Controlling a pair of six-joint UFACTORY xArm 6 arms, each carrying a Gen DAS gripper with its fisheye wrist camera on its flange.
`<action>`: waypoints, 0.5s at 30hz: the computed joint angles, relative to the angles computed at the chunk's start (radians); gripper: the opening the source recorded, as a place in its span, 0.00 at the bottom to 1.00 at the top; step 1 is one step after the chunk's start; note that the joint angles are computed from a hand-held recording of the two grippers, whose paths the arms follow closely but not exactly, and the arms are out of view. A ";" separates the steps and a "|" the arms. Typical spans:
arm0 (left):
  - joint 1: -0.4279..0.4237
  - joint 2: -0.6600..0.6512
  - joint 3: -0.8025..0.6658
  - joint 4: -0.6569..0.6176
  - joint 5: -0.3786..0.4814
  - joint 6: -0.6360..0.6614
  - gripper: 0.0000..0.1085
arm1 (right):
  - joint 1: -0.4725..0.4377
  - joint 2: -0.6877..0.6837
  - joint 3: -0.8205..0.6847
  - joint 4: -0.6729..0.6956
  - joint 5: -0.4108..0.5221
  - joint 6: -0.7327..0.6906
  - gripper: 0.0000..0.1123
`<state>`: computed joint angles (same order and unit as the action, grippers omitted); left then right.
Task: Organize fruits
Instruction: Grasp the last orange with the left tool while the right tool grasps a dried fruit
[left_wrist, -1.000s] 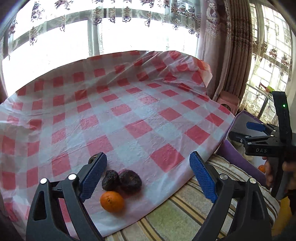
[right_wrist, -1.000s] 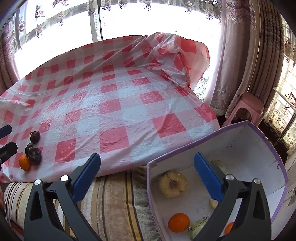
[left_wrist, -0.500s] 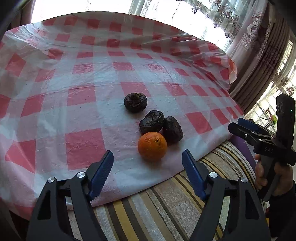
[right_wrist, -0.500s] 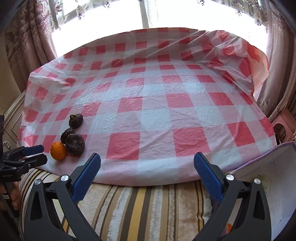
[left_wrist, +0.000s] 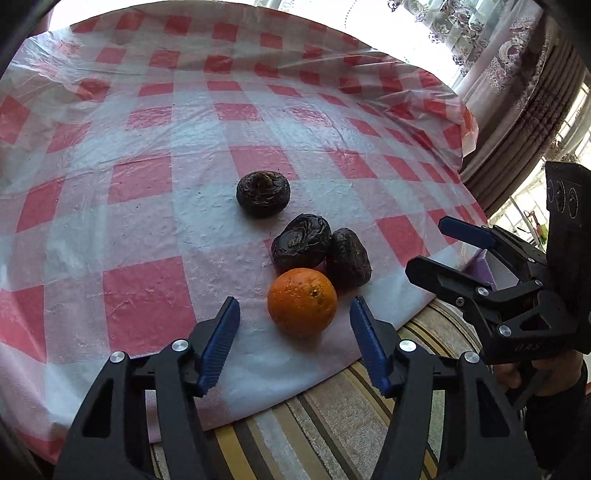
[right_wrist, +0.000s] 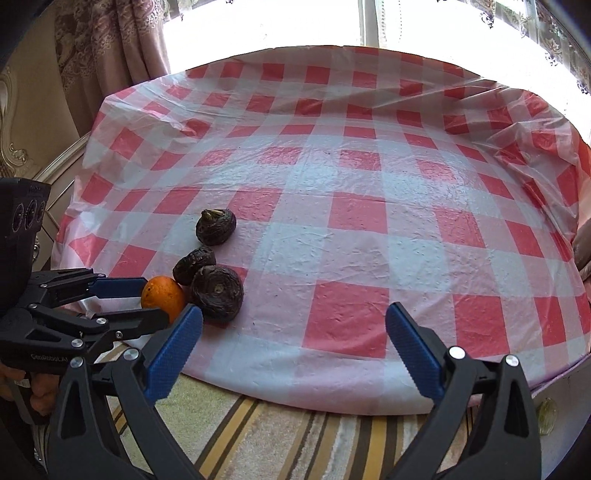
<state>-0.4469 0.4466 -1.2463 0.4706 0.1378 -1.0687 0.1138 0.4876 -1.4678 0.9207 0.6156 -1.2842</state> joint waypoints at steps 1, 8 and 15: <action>-0.001 0.002 -0.004 0.011 0.005 -0.005 0.46 | 0.003 0.003 -0.003 -0.004 0.004 -0.001 0.86; -0.002 -0.003 -0.015 0.136 0.038 -0.103 0.33 | 0.025 0.016 -0.014 -0.033 0.014 -0.019 0.81; 0.028 -0.045 0.016 0.384 0.070 -0.417 0.32 | 0.050 0.036 -0.038 -0.068 0.035 -0.021 0.74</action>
<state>-0.4185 0.4020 -1.2307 0.8545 0.2074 -1.4852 0.1634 0.5235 -1.5053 0.8524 0.6508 -1.3048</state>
